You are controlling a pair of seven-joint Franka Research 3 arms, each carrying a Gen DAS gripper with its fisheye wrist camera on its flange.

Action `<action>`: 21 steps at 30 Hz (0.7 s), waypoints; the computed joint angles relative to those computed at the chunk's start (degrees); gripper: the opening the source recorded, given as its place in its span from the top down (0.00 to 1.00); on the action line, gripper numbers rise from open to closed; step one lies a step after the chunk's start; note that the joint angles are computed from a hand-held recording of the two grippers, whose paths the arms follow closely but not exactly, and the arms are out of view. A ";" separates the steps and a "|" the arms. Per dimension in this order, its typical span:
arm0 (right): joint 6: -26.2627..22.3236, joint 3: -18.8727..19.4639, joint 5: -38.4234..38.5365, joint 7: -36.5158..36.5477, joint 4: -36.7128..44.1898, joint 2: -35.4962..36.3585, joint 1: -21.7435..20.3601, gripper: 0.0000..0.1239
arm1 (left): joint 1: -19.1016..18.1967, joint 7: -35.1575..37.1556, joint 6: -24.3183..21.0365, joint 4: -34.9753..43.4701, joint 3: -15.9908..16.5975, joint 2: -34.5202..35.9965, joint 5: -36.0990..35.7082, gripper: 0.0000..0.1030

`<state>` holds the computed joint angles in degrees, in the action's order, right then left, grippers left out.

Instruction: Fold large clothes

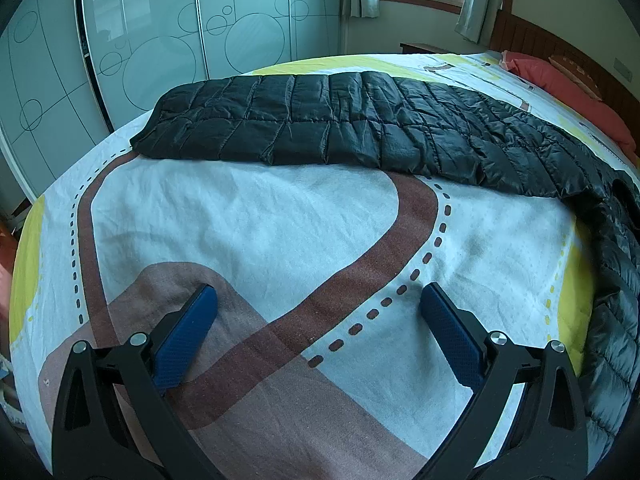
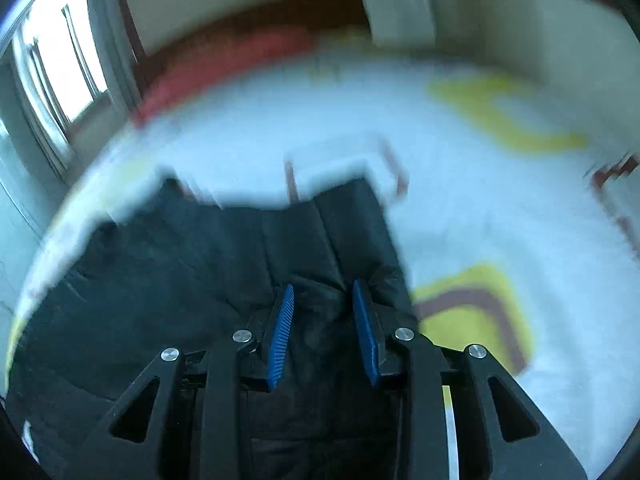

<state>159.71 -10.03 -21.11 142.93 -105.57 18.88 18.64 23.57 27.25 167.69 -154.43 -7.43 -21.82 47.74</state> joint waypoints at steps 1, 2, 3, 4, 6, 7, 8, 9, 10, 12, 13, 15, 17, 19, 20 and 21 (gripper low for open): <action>-1.28 -0.48 -0.76 0.92 0.26 -0.52 0.72 0.74 | -0.06 -0.05 -0.07 -0.02 -0.04 -0.05 -0.02 0.02; -2.06 -0.87 -1.85 2.46 -0.02 -1.44 1.43 0.74 | -0.01 0.16 0.12 0.00 0.20 0.03 0.00 0.02; -1.37 -1.25 -3.73 4.88 -1.26 -2.91 2.27 0.74 | -0.09 -0.05 0.05 -0.04 0.01 -0.03 -0.08 0.02; -0.62 -1.42 -5.98 7.40 -2.60 -4.21 3.01 0.74 | -0.06 -0.14 -0.05 -0.04 -0.10 -0.08 0.00 0.02; -0.35 -0.71 -10.65 12.04 -5.75 -7.35 4.43 0.74 | -0.04 -0.17 -0.04 -0.03 -0.05 -0.07 0.10 0.02; 0.00 -0.07 -12.00 13.65 -6.62 -7.99 4.51 0.73 | -0.10 -0.17 0.01 -0.04 -0.01 -0.06 0.04 0.02; 0.17 1.22 -12.15 13.63 -7.37 -8.24 4.33 0.73 | -0.13 -0.20 -0.03 -0.05 -0.04 -0.08 0.02 0.02; -0.16 2.33 -12.57 13.51 -7.64 -8.06 4.11 0.73 | -0.08 -0.22 -0.12 -0.01 -0.10 -0.08 0.11 0.02; -1.33 2.85 -13.98 14.33 -7.66 -8.01 4.12 0.72 | -0.09 -0.25 -0.11 -0.03 -0.08 -0.09 0.13 0.02; -3.97 3.13 -19.12 16.45 -6.37 -6.37 4.75 0.68 | -0.17 -0.22 -0.04 -0.04 0.01 -0.07 0.06 0.02; -5.58 3.57 -20.00 16.56 -5.41 -5.85 4.81 0.67 | -0.18 -0.25 -0.08 -0.05 -0.03 -0.09 0.06 0.02; -7.58 4.59 -19.83 15.28 -4.12 -5.25 4.36 0.66 | -0.64 0.46 -0.24 0.05 0.41 0.01 -0.62 0.02; -6.01 4.87 -20.28 15.25 -4.71 -5.33 3.77 0.63 | -1.54 1.87 -0.65 0.22 1.17 0.14 -2.06 0.02; -5.01 4.75 -21.63 16.35 -5.63 -5.80 3.92 0.60 | -3.62 5.27 -1.48 0.55 3.07 0.28 -5.52 0.02; -4.73 4.66 -22.61 17.31 -6.08 -6.01 4.07 0.60 | -4.42 6.71 -1.39 0.49 3.87 0.23 -7.26 0.02; -4.71 4.74 -22.99 17.51 -6.07 -5.99 3.96 0.60 | -5.90 9.38 -0.71 0.29 5.78 0.27 -10.12 0.02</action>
